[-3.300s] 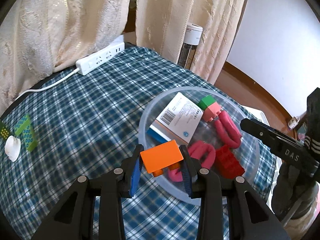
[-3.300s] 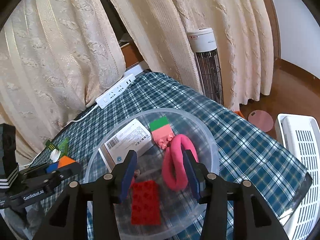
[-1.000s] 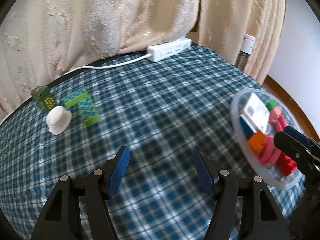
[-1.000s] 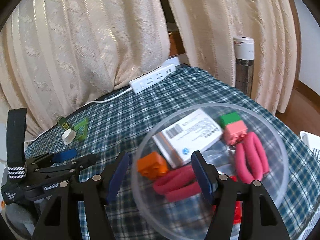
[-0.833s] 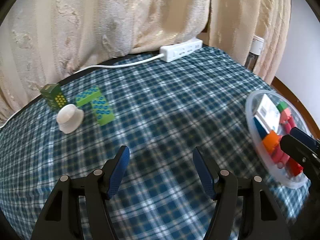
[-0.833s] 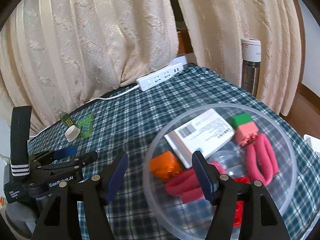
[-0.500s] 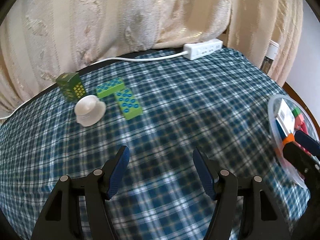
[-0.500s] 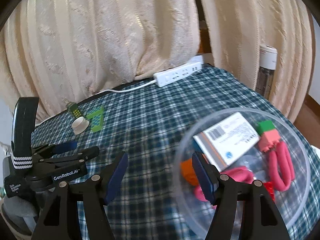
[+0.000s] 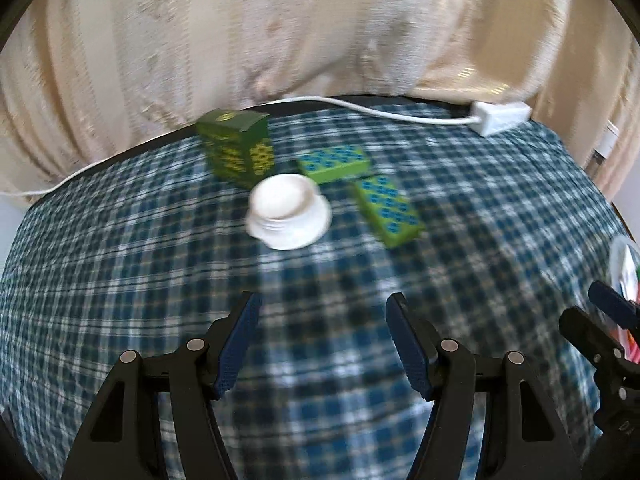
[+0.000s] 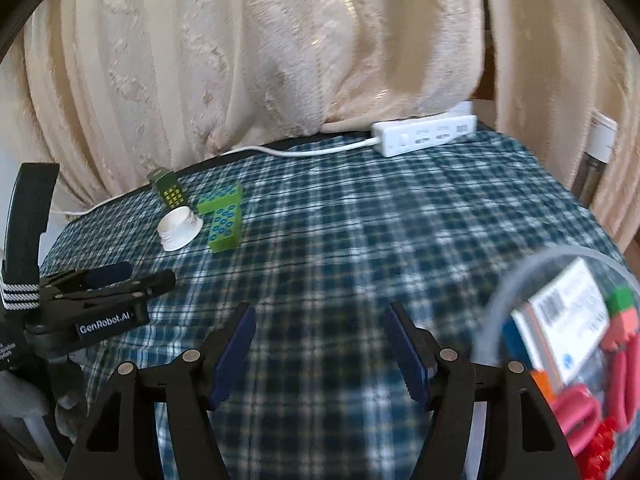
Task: Organize objects
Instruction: 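Move both grippers back toward the white cup and green dotted bricks, then grasp the green dotted brick with the right gripper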
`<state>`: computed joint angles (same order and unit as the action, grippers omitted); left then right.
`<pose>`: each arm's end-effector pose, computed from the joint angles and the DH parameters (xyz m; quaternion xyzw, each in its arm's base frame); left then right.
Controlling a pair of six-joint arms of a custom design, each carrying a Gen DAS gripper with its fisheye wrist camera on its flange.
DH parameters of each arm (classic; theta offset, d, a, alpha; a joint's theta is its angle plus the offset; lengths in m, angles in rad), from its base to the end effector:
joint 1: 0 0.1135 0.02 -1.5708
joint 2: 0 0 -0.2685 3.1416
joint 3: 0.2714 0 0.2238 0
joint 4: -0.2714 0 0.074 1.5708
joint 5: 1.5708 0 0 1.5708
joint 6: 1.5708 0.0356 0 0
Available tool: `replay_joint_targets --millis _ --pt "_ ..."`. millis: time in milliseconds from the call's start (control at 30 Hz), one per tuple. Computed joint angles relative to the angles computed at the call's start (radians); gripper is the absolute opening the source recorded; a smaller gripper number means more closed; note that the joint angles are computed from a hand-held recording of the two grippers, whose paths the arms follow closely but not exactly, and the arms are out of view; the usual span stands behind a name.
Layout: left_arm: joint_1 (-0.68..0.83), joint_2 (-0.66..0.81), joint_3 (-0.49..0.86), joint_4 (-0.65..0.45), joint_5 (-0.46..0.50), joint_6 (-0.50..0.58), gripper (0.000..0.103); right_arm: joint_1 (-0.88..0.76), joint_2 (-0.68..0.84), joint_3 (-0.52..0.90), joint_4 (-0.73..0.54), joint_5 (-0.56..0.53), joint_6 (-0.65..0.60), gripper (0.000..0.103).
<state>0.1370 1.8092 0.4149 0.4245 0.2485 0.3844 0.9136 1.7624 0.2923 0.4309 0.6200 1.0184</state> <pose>0.2406 0.0243 0.0832 0.1534 0.9361 -0.0387 0.3143 0.1414 0.1494 0.0798 0.1282 0.9134 0.0384 0.3844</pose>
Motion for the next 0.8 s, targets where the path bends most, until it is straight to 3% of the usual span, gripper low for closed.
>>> replay_joint_targets --millis 467,800 --pt "0.112 0.130 0.159 -0.050 -0.025 -0.006 0.067 -0.201 0.206 0.238 0.091 -0.218 -0.268 0.070" --pt "0.158 0.163 0.230 -0.097 -0.021 -0.019 0.067 -0.246 0.329 0.448 0.017 -0.285 -0.375 0.070"
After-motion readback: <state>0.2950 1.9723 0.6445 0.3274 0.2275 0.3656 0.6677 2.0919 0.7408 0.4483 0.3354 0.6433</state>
